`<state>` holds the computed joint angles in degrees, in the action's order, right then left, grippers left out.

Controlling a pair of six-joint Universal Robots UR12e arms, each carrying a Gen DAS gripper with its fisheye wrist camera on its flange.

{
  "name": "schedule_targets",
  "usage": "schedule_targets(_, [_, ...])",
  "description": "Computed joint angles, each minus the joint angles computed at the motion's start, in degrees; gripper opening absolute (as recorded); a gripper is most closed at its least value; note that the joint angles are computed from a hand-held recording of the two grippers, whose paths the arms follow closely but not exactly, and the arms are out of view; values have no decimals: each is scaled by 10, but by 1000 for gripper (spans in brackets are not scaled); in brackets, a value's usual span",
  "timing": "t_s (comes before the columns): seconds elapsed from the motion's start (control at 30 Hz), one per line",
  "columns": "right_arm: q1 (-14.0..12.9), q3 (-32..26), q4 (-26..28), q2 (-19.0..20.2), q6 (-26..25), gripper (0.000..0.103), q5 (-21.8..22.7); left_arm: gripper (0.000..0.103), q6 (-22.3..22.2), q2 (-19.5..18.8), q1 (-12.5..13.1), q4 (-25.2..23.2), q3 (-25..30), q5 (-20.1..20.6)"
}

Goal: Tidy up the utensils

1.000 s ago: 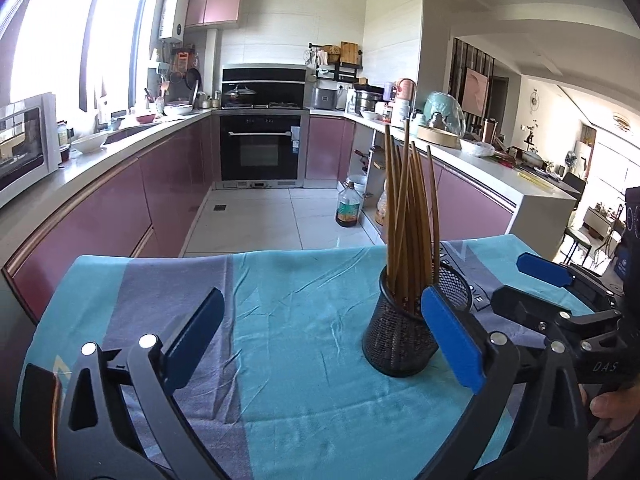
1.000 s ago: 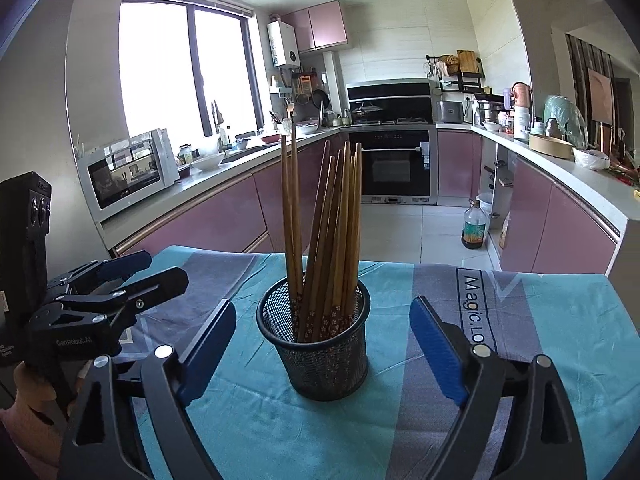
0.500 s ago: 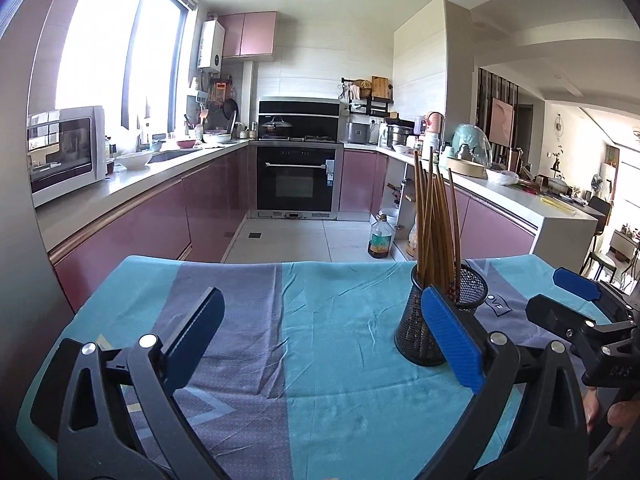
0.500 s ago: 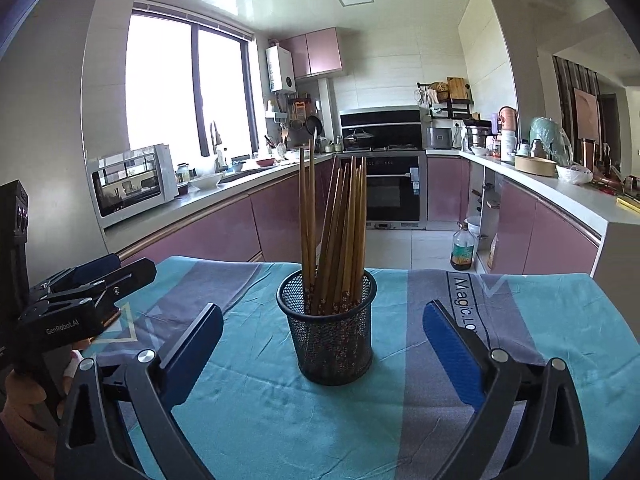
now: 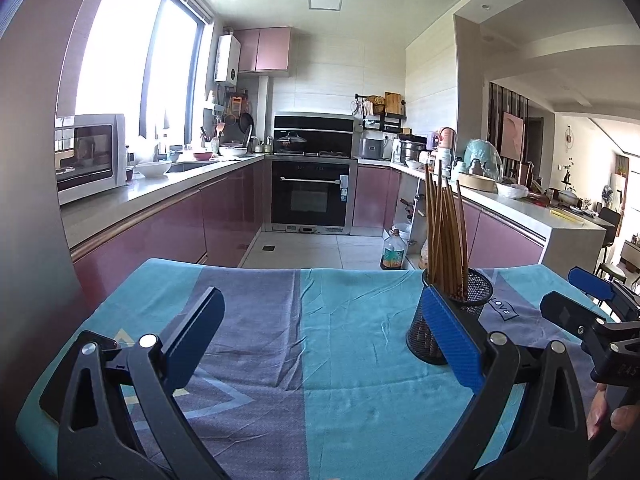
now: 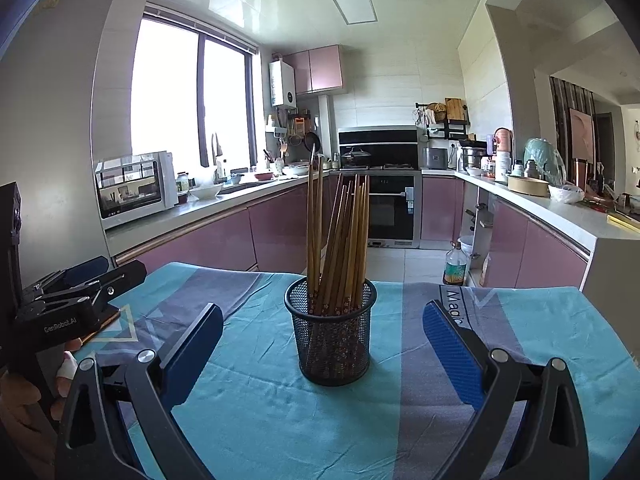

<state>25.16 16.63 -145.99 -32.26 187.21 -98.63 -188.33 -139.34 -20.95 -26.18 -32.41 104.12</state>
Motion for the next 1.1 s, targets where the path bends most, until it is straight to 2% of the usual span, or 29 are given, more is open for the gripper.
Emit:
schedule_targets(0.7, [1, -2, -9, 1, 4, 97, -2, 97, 10, 16, -3, 33, -34, -5])
schedule_targets(1.1, [2, -2, -11, 1, 2, 97, -2, 97, 10, 13, -3, 33, -29, -4])
